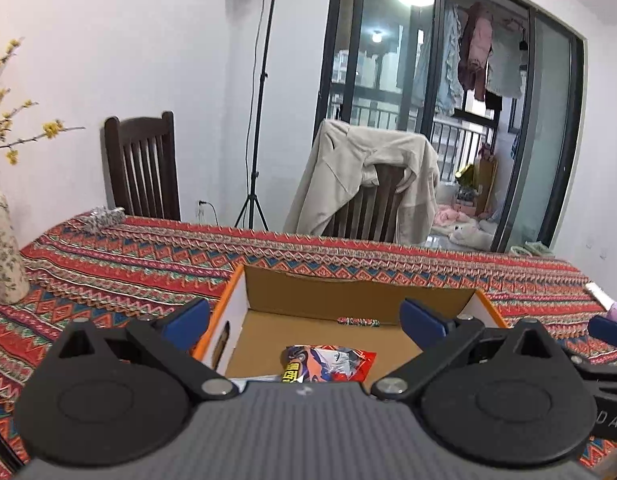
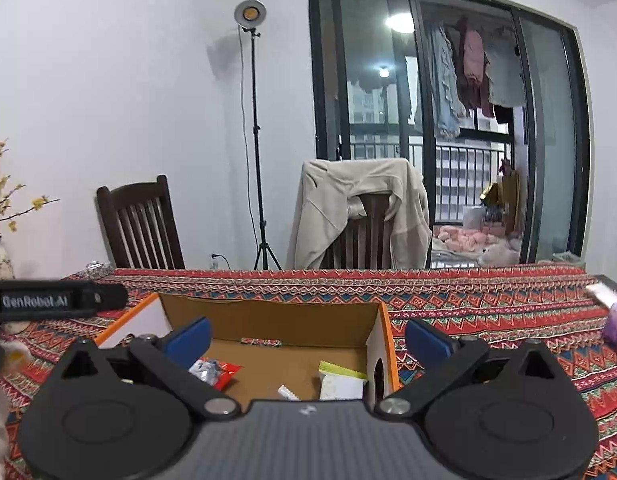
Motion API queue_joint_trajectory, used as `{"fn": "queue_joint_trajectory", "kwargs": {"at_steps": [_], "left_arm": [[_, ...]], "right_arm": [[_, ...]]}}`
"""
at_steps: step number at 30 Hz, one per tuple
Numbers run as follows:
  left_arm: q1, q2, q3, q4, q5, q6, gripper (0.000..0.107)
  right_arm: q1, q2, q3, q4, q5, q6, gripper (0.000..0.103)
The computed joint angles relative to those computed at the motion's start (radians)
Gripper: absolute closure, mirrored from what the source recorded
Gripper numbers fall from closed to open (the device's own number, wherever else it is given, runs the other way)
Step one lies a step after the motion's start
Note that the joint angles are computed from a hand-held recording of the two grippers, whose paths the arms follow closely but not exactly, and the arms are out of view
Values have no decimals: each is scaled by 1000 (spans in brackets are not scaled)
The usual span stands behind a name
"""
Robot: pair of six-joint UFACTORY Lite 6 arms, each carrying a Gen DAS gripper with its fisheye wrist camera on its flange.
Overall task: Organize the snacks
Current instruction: 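Move both grippers back over the snack pile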
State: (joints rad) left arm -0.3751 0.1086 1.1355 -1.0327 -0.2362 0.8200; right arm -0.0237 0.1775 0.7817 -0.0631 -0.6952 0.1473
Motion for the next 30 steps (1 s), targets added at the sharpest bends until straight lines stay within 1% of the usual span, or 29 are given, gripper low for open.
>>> {"fn": "queue_joint_trajectory", "kwargs": {"at_steps": [6,15,20,23,26,27,30], "left_arm": [[-8,-208,-192,71,-18,-66,4],[-19,-489,-457,102,-7,-97,4],[-23,-608,-572,26,8,-10,4],[-17,-679,-647,23,20,3,4],[-12,-747,-723,38,30,-2,4],[-6,-768,-748,62,36,-21,4],[28,-820,-823,237,63,-179,4]], "right_arm": [[13,-175,-180,17,-12,-25,0],[23,-401,-415,4,0,-27,0],[111,-477,-507,198,22,-186,0],[127,-517,-573,208,25,-196,0],[161,-543,-627,270,24,-249,0],[167,-550,-648,275,18,-253,0],[158,-559,-703,243,1,-230,0]]}}
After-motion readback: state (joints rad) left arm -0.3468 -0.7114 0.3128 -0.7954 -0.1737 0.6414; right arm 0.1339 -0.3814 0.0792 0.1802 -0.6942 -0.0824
